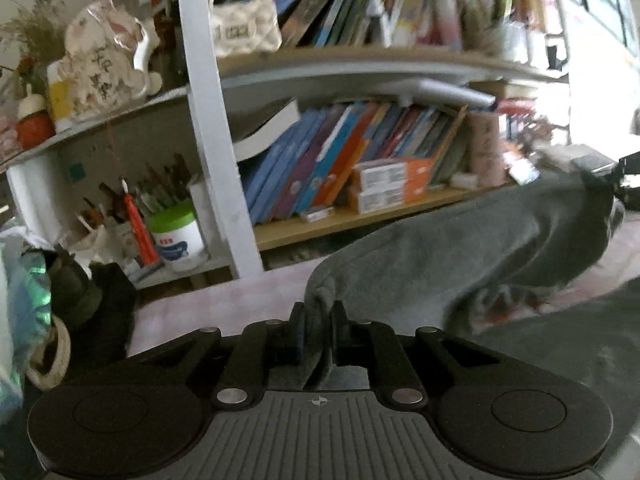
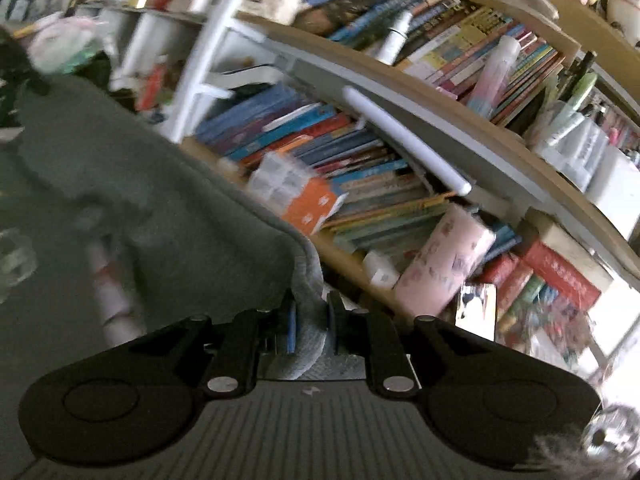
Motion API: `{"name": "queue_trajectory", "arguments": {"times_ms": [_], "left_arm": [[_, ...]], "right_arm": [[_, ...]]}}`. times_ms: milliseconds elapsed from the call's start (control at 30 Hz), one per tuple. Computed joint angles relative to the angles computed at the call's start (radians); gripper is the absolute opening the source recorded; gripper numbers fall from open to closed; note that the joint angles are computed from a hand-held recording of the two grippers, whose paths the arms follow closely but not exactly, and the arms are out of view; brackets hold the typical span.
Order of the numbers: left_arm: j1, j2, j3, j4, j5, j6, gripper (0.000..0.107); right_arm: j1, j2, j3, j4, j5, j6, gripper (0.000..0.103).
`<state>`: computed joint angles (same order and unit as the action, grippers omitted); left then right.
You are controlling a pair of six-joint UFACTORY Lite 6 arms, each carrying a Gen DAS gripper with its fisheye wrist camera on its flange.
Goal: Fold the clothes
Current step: 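Lift the hoodie edge with both grippers and fold it over the body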
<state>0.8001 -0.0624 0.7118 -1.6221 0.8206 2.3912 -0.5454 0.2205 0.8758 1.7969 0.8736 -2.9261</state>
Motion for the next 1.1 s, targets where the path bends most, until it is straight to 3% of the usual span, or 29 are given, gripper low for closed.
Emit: {"name": "queue_trajectory", "arguments": {"times_ms": [167,333,433,533,633,700,867,1000,1100], "left_arm": [[0.178,-0.159,-0.201,0.099,0.118,0.06,0.015],[0.388,-0.216,-0.315,0.231,0.233,0.1,0.023],[0.565,-0.229,-0.381,0.33,0.327,0.176,0.034],[0.751,-0.165,-0.407,0.412,0.432,0.256,0.055],[0.918,-0.042,-0.389,0.471,0.521,0.223,0.068],[0.998,-0.002,-0.392,0.483,0.516,0.083,0.068],[1.006,0.228,-0.323,0.569,0.539,-0.18,0.067],[0.965,0.213,-0.321,0.531,0.572,-0.268,0.067],[0.949,0.259,-0.298,0.49,0.588,-0.323,0.066]], "right_arm": [[-0.283,-0.214,-0.297,-0.228,0.141,-0.108,0.016],[-0.483,-0.281,-0.419,-0.392,0.207,-0.137,0.022],[-0.574,-0.29,-0.462,-0.465,0.22,-0.147,0.029],[-0.659,-0.289,-0.485,-0.547,0.229,-0.093,0.033],[-0.744,-0.249,-0.475,-0.627,0.258,0.004,0.048],[-0.794,-0.208,-0.45,-0.684,0.289,0.117,0.059],[-0.867,-0.043,-0.329,-0.815,0.407,0.558,0.072],[-0.815,0.057,-0.232,-0.869,0.452,0.869,0.071],[-0.791,0.064,-0.226,-0.836,0.475,0.928,0.07]]}}
